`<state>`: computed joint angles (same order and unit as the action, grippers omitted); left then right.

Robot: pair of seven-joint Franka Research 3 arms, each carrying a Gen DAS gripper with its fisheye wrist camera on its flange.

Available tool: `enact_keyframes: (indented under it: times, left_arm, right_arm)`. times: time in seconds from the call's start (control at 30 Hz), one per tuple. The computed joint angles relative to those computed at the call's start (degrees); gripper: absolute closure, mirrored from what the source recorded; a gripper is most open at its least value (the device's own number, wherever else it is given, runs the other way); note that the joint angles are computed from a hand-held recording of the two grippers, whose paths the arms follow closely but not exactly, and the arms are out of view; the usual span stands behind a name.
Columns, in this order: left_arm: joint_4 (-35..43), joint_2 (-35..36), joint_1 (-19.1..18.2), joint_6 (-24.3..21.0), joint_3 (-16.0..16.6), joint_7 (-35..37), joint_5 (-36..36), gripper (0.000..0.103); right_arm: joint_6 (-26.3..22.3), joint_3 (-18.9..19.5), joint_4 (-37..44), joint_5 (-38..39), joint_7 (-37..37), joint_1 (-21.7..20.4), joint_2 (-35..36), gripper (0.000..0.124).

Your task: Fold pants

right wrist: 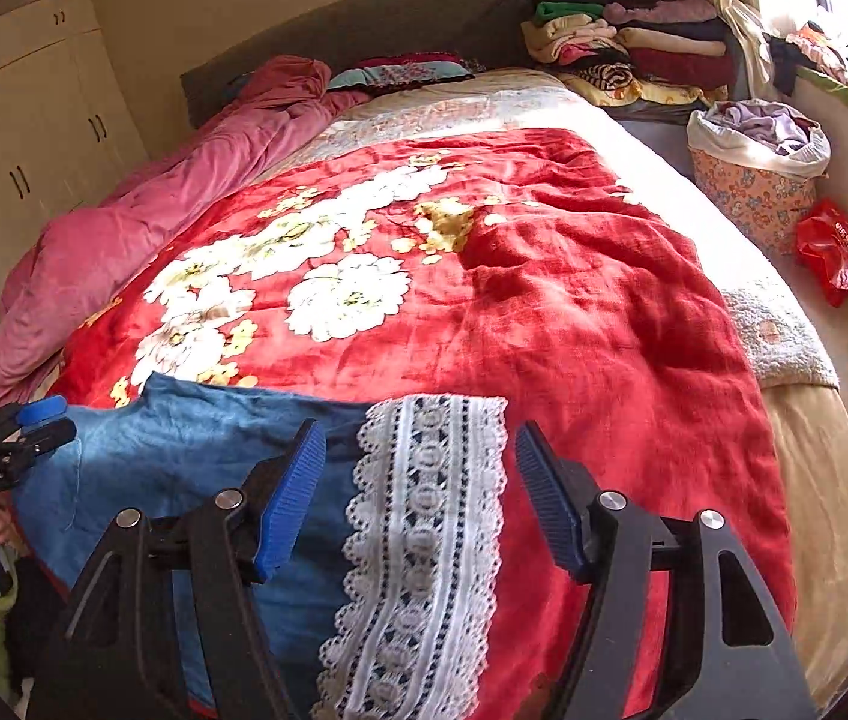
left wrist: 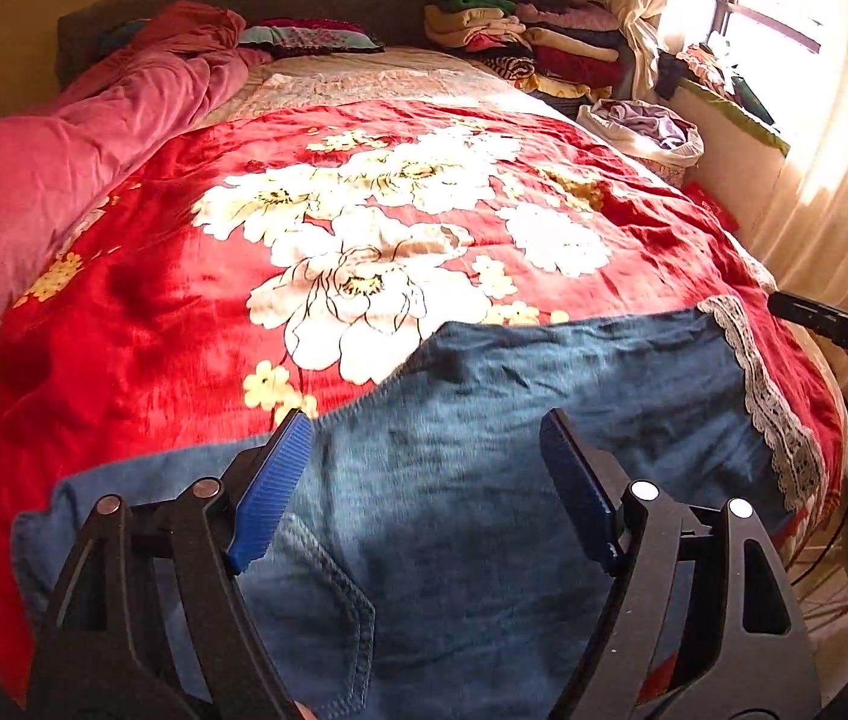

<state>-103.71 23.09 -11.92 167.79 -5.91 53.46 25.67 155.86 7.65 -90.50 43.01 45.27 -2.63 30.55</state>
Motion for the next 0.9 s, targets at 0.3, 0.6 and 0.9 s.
enact_keyframes:
  times: [0.3, 0.6, 0.9]
  left_arm:
    - [13.4, 10.1, 2.8, -6.9, -3.3, 7.9, -5.6, 0.032]
    - [20.4, 17.5, 5.6, -9.3, -7.7, 17.5, -14.8, 0.035]
    - [19.0, 16.6, 5.4, -7.3, -9.3, 23.4, -19.5, 0.100]
  right_arm:
    - [-8.6, -2.1, 15.2, -9.8, 9.5, 0.8, 12.0, 0.077]
    - [-10.1, 1.3, 17.3, -8.1, 4.9, -1.4, 14.5, 0.085]
    - [-8.0, 3.1, 12.3, -2.2, -0.7, -2.7, 11.3, 0.104]
